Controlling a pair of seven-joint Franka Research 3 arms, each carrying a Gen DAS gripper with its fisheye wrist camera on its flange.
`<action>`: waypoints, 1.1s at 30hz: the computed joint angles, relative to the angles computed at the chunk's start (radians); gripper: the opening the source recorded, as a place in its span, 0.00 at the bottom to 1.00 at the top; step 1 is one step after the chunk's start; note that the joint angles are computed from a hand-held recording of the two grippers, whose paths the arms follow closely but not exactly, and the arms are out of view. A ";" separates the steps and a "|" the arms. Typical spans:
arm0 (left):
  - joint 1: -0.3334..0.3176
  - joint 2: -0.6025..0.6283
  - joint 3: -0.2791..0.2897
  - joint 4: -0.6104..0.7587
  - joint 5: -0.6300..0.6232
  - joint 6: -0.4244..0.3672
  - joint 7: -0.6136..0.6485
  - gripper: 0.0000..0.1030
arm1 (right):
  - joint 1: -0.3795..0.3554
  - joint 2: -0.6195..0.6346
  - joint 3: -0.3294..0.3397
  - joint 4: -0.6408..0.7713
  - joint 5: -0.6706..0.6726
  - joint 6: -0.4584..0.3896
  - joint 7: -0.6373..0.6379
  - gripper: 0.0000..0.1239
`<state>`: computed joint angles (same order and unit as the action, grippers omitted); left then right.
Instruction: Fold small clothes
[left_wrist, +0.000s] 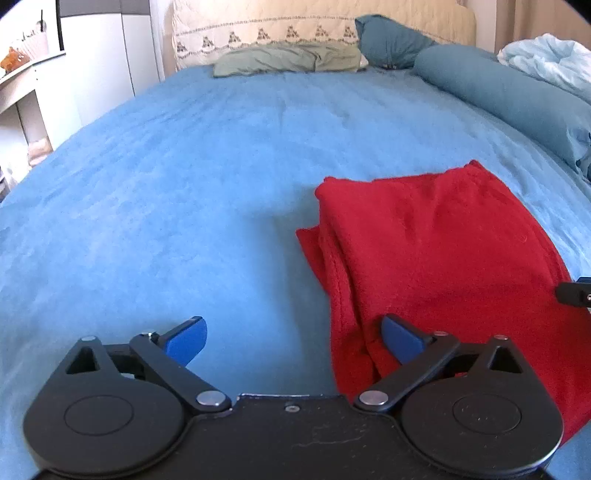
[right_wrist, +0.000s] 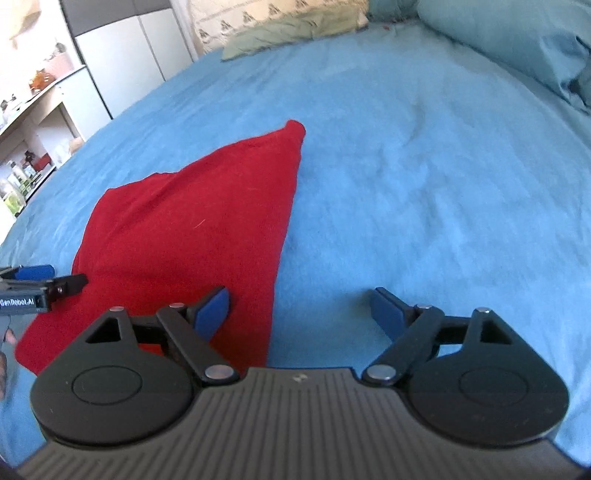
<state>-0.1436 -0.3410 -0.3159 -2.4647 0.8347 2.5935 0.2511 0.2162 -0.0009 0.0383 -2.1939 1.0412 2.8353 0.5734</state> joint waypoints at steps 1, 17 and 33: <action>0.003 -0.004 -0.006 -0.001 0.010 -0.002 -0.014 1.00 | 0.001 -0.004 0.002 -0.003 0.004 0.006 -0.007 0.80; -0.152 -0.288 -0.108 0.201 -0.261 -0.495 0.147 1.00 | -0.098 -0.615 0.107 -0.239 -0.635 -0.100 0.694 0.83; -0.322 -0.375 -0.221 0.234 -0.365 -0.773 0.046 1.00 | -0.097 -1.088 0.075 -0.457 -0.863 -0.449 0.842 0.83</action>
